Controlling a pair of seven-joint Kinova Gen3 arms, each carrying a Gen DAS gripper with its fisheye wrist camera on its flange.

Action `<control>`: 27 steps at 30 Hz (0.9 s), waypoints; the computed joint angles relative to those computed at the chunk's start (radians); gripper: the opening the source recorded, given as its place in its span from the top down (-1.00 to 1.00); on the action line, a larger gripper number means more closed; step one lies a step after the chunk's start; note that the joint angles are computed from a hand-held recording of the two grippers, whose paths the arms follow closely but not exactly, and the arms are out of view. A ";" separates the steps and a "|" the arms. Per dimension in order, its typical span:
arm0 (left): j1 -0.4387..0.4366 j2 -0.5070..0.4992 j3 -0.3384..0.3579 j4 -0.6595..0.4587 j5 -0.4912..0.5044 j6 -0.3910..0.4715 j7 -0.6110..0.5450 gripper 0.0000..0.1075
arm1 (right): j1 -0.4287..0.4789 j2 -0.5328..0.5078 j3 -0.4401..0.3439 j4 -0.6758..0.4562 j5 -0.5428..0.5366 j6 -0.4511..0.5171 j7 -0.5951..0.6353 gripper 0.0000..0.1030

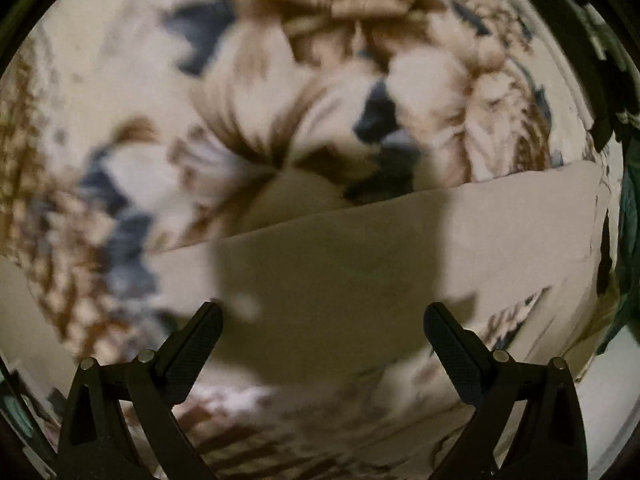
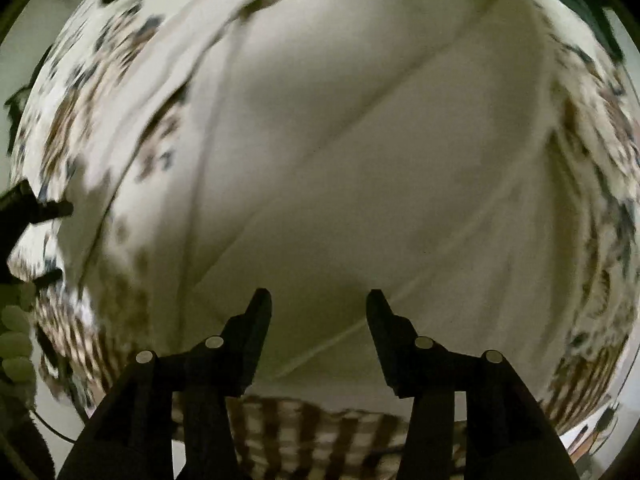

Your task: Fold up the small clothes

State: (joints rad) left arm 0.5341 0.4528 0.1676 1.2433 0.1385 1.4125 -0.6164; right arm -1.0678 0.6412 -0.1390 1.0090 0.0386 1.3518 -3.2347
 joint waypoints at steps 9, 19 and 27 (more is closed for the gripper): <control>-0.024 -0.162 -0.023 0.141 -0.059 0.005 0.116 -0.87 | 0.032 -0.152 -0.018 0.237 -0.003 -0.075 -0.135 0.00; 0.005 -0.161 -0.011 0.194 -0.142 -0.107 0.180 0.87 | 0.033 -0.166 -0.043 0.282 0.003 -0.091 -0.193 0.00; 0.234 -0.108 0.115 -0.128 -0.421 0.017 0.036 0.90 | 0.023 -0.230 -0.060 0.371 -0.004 -0.052 -0.272 0.00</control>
